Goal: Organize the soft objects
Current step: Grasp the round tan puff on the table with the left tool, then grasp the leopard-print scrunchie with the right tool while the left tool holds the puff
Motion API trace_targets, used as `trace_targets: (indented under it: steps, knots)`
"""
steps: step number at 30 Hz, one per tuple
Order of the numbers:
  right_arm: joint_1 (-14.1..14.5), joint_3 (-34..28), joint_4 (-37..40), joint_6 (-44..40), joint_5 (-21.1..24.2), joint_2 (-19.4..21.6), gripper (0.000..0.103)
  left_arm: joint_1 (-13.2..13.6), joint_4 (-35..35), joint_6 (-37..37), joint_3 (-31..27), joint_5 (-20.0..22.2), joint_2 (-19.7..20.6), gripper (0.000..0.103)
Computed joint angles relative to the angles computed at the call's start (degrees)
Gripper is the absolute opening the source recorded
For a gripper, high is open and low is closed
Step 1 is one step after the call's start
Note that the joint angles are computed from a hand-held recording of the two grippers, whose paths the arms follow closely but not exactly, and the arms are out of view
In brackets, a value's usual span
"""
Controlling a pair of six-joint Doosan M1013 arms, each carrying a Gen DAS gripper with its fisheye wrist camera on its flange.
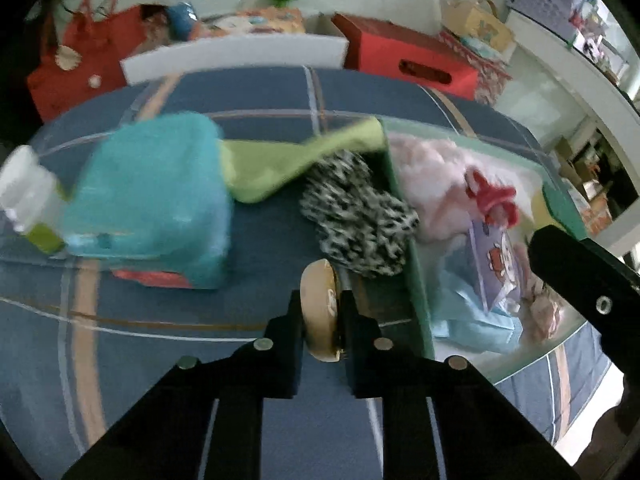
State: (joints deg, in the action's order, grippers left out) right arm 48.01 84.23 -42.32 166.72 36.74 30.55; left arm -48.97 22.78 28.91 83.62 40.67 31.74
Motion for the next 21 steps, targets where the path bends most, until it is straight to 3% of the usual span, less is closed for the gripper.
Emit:
trace_targets:
  steps: [4,12,15,21]
  knots:
    - [0.4,-0.9,-0.7,-1.6,-1.6,0.6,0.098,0.1,3.2,-4.5,2.3,-1.5,-2.3,0.017]
    - [0.6,-2.7,1.7,-6.8,-5.0,2.4,0.074,0.2,13.4,-16.7,6.8,-1.5,-6.2,0.017]
    - [0.6,-4.6,5.4,-12.0,-4.5,4.0,0.068,0.4,16.7,-21.4,8.6,-0.5,-7.7,0.017]
    - [0.5,-9.3,10.4,-17.5,1.4,7.9,0.051,1.0,20.3,-27.8,10.9,-0.1,-9.0,0.017]
